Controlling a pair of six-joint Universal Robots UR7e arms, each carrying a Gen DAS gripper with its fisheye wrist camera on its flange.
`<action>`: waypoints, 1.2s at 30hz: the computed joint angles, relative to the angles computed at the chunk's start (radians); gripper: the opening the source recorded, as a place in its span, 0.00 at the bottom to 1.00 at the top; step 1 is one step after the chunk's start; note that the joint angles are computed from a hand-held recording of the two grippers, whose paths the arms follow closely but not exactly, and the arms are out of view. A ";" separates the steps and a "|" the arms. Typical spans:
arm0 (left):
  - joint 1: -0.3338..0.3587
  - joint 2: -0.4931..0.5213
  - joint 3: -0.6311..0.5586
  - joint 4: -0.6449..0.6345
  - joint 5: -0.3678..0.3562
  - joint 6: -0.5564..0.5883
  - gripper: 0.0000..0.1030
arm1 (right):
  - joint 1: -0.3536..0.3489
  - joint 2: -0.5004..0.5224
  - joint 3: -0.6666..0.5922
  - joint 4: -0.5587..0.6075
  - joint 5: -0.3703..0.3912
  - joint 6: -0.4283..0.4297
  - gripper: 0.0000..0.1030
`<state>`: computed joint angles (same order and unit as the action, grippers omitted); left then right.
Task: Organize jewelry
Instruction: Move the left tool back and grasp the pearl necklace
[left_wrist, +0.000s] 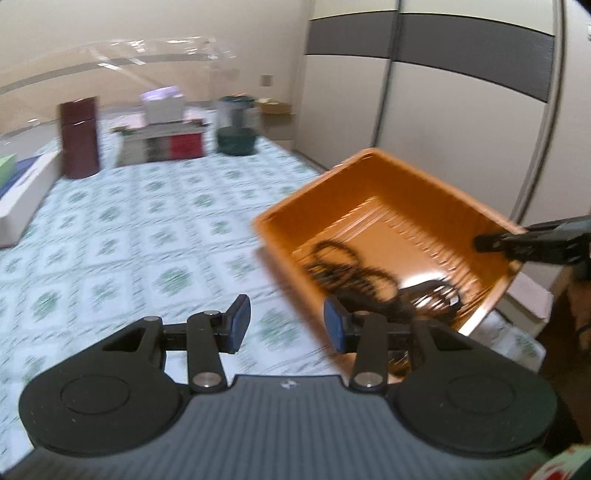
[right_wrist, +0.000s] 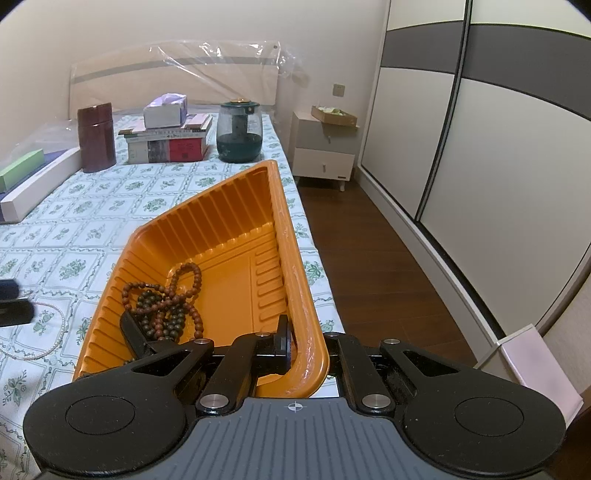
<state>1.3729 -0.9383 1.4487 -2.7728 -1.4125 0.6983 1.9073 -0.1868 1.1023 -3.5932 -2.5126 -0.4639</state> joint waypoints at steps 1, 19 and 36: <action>0.005 -0.005 0.003 -0.007 0.014 -0.002 0.38 | 0.000 0.000 0.000 0.000 0.000 -0.002 0.06; 0.078 0.001 -0.029 -0.142 0.223 -0.010 0.39 | 0.003 0.005 -0.010 0.003 -0.008 -0.009 0.05; 0.090 0.125 -0.143 -0.167 0.282 -0.023 0.16 | 0.000 0.006 -0.014 0.013 -0.017 -0.010 0.05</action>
